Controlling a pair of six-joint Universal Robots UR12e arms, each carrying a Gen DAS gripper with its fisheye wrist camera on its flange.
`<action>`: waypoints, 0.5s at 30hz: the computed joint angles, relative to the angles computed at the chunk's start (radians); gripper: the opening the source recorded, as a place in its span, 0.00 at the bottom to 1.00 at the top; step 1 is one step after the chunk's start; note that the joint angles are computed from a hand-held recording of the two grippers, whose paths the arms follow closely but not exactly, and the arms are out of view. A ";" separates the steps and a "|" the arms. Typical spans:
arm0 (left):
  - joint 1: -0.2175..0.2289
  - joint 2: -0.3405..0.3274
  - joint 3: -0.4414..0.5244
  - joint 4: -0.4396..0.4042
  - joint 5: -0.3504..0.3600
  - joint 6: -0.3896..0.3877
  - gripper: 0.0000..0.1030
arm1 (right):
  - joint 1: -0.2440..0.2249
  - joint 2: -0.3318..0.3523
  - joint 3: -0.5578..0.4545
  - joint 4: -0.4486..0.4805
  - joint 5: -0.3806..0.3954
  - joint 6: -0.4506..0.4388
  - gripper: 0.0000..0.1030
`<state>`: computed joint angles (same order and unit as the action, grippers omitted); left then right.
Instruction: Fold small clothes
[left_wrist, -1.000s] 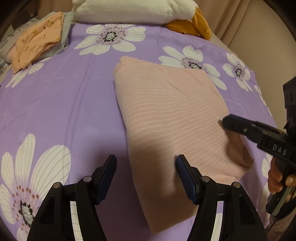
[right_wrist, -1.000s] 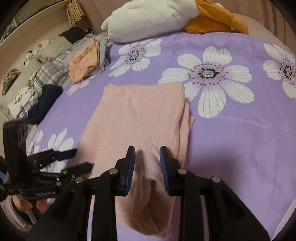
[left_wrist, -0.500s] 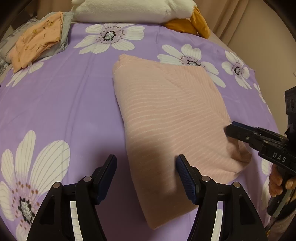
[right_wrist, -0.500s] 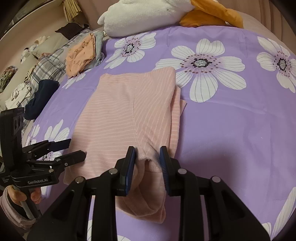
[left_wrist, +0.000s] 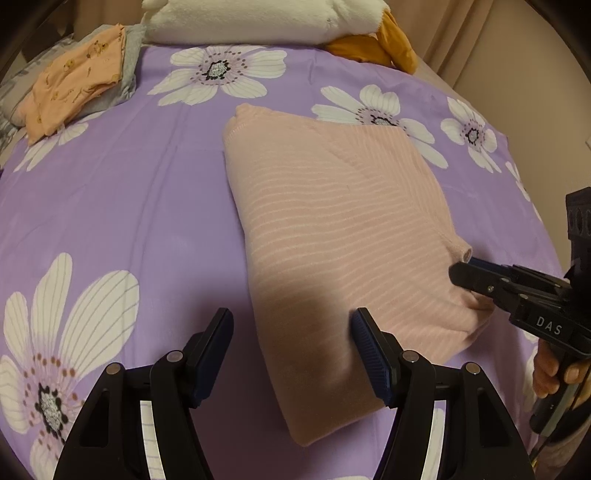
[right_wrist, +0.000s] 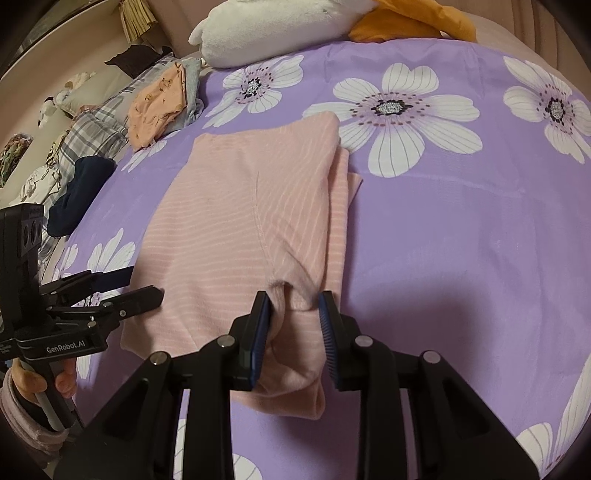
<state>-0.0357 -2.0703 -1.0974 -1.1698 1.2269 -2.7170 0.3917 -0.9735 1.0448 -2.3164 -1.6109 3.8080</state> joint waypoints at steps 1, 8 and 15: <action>0.000 -0.001 0.002 -0.001 0.000 0.000 0.64 | 0.000 -0.001 0.002 -0.001 0.001 0.002 0.27; 0.000 0.003 -0.005 0.002 0.001 0.000 0.64 | 0.002 -0.011 0.019 -0.008 0.002 0.010 0.27; 0.002 0.015 -0.023 0.007 0.003 0.005 0.64 | 0.003 -0.012 0.021 -0.006 0.000 0.013 0.27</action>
